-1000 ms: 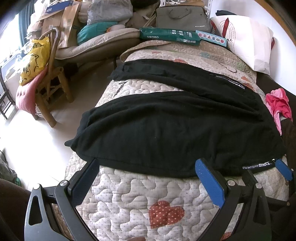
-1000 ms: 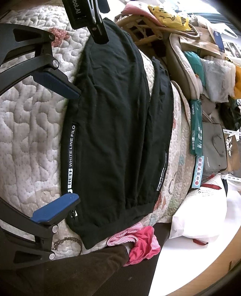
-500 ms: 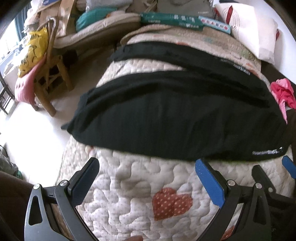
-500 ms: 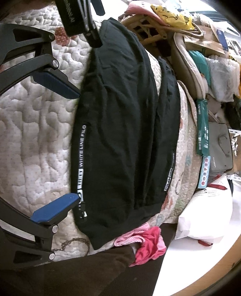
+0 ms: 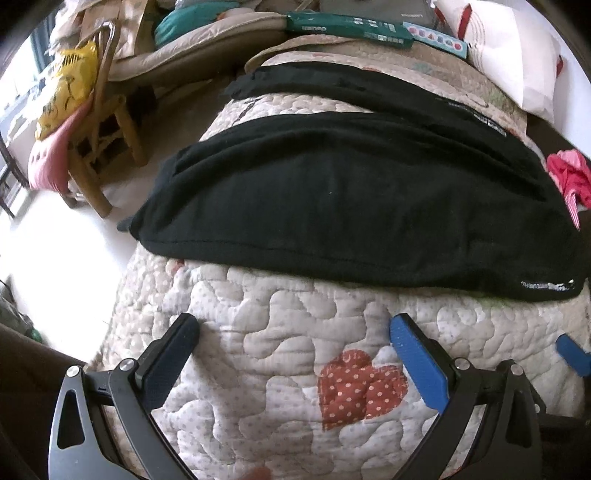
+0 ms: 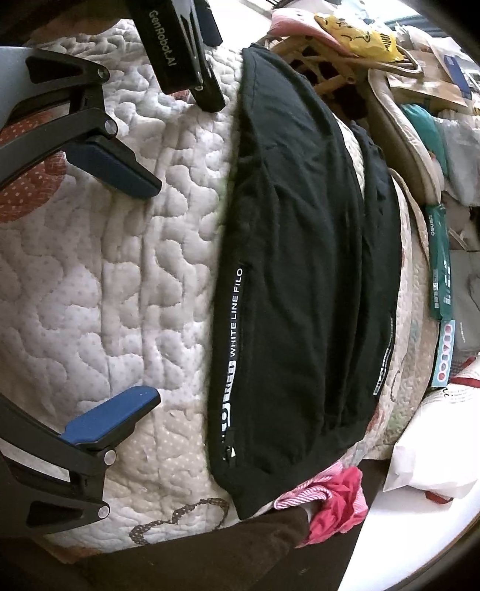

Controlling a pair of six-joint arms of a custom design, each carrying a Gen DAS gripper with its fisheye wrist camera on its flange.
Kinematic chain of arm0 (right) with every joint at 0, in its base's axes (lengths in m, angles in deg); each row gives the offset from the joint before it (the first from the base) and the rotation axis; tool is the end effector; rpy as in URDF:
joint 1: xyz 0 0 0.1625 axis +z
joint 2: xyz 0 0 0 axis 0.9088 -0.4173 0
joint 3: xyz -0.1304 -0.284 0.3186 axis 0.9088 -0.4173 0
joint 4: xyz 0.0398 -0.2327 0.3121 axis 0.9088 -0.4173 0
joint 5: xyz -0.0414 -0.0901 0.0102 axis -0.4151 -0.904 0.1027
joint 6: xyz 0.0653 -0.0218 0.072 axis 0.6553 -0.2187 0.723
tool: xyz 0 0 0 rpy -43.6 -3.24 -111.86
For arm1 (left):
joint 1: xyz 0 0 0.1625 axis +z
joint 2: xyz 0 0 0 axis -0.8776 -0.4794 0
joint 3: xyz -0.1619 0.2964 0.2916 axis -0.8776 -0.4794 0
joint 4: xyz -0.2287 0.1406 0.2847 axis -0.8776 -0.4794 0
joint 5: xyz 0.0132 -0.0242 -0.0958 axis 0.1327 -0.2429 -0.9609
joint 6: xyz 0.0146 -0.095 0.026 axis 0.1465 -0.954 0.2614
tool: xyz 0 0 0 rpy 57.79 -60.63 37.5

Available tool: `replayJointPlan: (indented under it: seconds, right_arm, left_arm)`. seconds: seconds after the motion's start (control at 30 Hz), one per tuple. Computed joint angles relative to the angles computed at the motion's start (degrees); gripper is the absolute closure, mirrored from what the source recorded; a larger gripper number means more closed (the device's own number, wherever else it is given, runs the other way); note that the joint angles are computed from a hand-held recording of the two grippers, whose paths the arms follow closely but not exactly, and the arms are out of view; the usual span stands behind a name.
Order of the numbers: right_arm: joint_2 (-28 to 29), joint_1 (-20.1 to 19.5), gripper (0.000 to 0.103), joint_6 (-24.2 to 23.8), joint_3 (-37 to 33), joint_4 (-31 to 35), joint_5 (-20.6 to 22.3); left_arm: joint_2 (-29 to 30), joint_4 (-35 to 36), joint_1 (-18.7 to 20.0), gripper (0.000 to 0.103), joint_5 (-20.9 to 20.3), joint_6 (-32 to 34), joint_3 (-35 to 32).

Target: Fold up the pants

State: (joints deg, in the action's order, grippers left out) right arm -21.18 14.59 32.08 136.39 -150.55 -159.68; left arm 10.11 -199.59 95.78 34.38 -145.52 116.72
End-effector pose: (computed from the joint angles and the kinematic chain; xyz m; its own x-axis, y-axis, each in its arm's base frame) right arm 0.0034 -0.5196 0.2600 -0.6116 -0.3559 0.7066 -0.6198 0.7706 -0.1483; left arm -0.3105 -0.4716 -0.0710 -0.6862 -0.4250 -0.5904 0.0721 0.7678 -0.6366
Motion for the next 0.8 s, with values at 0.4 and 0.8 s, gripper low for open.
replayJointPlan:
  seconds: [0.4, 0.8]
  right_arm:
    - [-0.6, -1.1, 0.000, 3.3, -0.3, 2.4, 2.1]
    - [-5.7, 4.3, 0.000, 1.1, -1.8, 11.9, -5.7]
  left_arm:
    - [-1.0, -0.4, 0.5, 0.000, -1.7, 2.8, -0.3]
    - [-4.2, 5.0, -4.0, 0.000, 8.4, 0.0, 0.4]
